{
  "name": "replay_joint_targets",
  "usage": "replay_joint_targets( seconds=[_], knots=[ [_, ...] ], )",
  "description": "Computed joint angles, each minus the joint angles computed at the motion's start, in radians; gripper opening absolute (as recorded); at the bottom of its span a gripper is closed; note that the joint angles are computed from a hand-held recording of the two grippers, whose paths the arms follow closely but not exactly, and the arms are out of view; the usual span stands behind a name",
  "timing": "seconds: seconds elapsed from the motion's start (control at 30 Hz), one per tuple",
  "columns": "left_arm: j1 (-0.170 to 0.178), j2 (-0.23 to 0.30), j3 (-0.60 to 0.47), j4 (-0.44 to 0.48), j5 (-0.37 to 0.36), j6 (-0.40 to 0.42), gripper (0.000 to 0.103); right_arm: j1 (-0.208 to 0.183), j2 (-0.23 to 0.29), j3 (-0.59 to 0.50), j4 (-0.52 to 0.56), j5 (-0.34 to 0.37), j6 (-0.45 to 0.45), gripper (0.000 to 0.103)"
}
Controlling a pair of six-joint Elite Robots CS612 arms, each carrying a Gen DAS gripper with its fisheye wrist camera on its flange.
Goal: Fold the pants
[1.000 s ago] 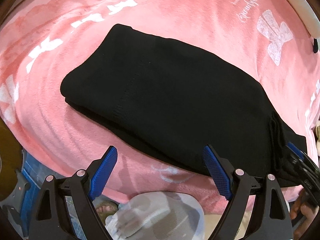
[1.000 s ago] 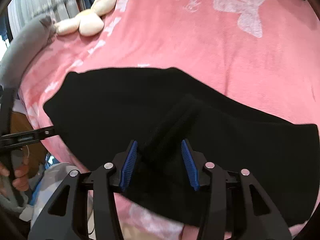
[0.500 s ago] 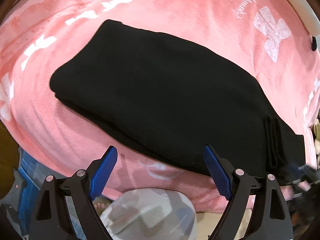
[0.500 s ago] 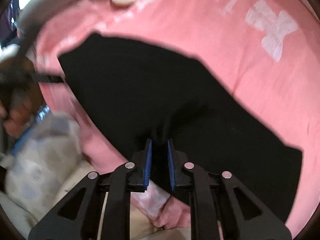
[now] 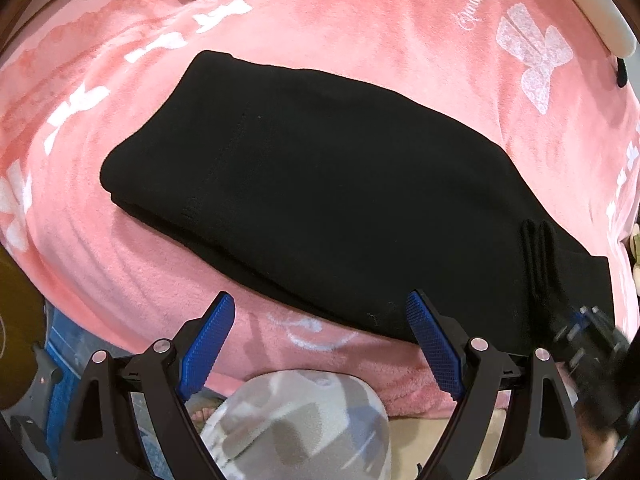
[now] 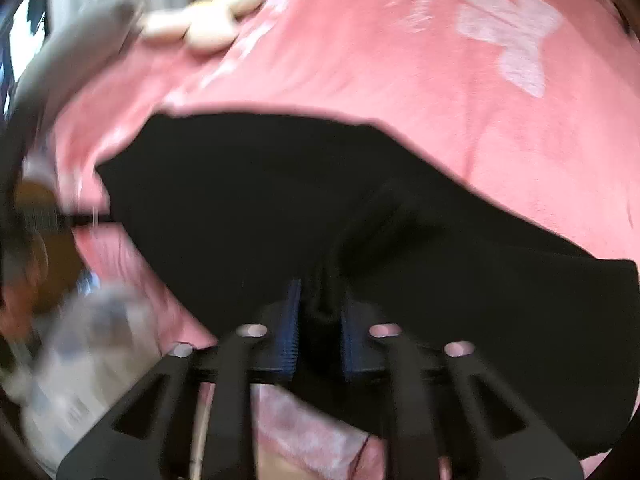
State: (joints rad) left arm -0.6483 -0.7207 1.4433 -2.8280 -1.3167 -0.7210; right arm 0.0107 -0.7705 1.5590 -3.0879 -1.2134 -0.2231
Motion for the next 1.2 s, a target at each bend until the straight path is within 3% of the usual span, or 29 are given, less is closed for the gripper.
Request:
replay_joint_targets(
  seconds=[0.17, 0.23, 0.27, 0.33, 0.4, 0.53, 0.57, 0.67, 0.77, 0.9, 0.93, 0.97, 1.0, 1.03, 1.07, 1.2],
  knots=[
    [0.008, -0.011, 0.022, -0.024, 0.023, -0.018, 0.085, -0.041, -0.024, -0.009, -0.198, 0.141, 0.253, 0.014],
    [0.014, -0.01, 0.023, -0.028, 0.022, -0.034, 0.085, -0.039, -0.012, -0.033, -0.194, 0.182, 0.246, 0.016],
    [0.017, -0.009, 0.021, -0.028, 0.019, -0.043, 0.085, -0.028, -0.003, -0.048, -0.137, 0.181, 0.195, 0.016],
    [0.021, -0.009, 0.021, -0.033, 0.01, -0.055, 0.085, -0.001, 0.022, -0.077, 0.006, 0.143, 0.094, 0.023],
    [0.026, -0.014, 0.031, -0.057, 0.0, -0.06, 0.085, 0.025, 0.052, -0.088, 0.085, 0.069, 0.055, 0.026],
    [0.051, -0.025, 0.067, -0.156, -0.014, -0.103, 0.086, 0.021, 0.014, -0.019, -0.056, 0.062, 0.109, 0.061],
    [0.063, -0.025, 0.078, -0.187, -0.021, -0.143, 0.086, 0.018, 0.007, -0.005, -0.085, 0.056, 0.128, 0.065],
    [0.101, -0.016, 0.096, -0.249, -0.06, -0.28, 0.086, 0.004, -0.02, 0.032, -0.101, 0.018, 0.142, 0.067],
    [0.122, 0.001, 0.094, -0.287, -0.065, -0.385, 0.086, 0.002, -0.038, 0.069, -0.103, -0.074, 0.132, 0.069],
    [0.136, 0.035, 0.061, -0.326, -0.099, -0.425, 0.086, -0.008, -0.04, 0.096, -0.111, -0.121, 0.185, 0.074],
    [0.132, 0.039, 0.047, -0.3, -0.073, -0.422, 0.085, -0.014, -0.04, 0.101, -0.112, -0.119, 0.199, 0.074],
    [0.127, 0.039, 0.042, -0.296, -0.051, -0.4, 0.081, -0.015, -0.037, 0.102, -0.117, -0.123, 0.207, 0.074],
    [0.119, 0.04, 0.031, -0.284, -0.023, -0.368, 0.059, -0.018, -0.035, 0.106, -0.127, -0.132, 0.221, 0.075],
    [0.112, 0.038, 0.02, -0.276, -0.008, -0.31, 0.018, -0.02, -0.036, 0.111, -0.134, -0.135, 0.229, 0.075],
    [0.11, 0.039, 0.01, -0.283, -0.028, -0.261, 0.014, -0.025, -0.035, 0.117, -0.15, -0.137, 0.24, 0.075],
    [0.068, 0.012, -0.002, -0.341, 0.044, -0.122, 0.012, -0.045, -0.032, 0.138, -0.193, -0.116, 0.31, 0.077]
  ],
)
